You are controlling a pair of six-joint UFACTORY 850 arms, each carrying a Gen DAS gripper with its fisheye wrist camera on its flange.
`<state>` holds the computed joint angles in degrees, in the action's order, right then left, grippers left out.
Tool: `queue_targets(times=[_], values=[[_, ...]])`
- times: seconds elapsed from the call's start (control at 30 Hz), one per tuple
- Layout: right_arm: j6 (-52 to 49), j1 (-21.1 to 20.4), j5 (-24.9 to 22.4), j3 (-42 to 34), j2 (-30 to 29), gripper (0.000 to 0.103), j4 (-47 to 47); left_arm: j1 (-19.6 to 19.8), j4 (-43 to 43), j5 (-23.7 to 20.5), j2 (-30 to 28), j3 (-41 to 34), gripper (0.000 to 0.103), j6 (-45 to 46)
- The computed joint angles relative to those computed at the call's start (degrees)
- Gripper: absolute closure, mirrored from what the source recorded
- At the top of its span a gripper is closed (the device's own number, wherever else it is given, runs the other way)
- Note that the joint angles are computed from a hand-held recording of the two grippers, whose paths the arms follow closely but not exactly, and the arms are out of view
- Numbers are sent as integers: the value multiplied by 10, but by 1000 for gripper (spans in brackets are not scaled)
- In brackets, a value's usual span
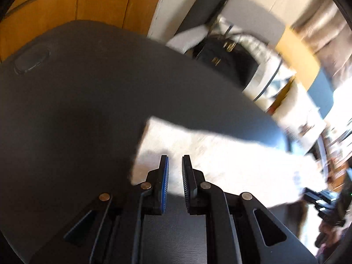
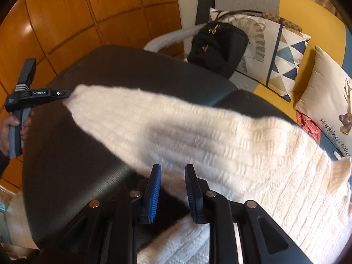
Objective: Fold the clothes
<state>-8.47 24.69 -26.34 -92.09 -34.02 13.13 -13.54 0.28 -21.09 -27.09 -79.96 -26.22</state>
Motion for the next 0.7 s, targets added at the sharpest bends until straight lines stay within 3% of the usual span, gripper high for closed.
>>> queue_targets(times=[0.1,0.3,0.37,0.5,0.63,0.7], values=[[6,1,-4,0,-2,82,2,-8,107,-2,0,-3,88,-103],[-12,-20,48,87,68,81,90,-21,64,60,49,34,88,-93],[25,-24,59,126,100,81,67,-44,115,63,53,26,88,-118],[114,-27,67,189,144,81,4,-94,187,-12,1,-72,88,-113],[63,-28,71,224,160,81,66,-90,159,-81,-49,-136,88,-104],[87,-18,86,231,158,80,27,-84,160,-101,-67,-158,85,-128]])
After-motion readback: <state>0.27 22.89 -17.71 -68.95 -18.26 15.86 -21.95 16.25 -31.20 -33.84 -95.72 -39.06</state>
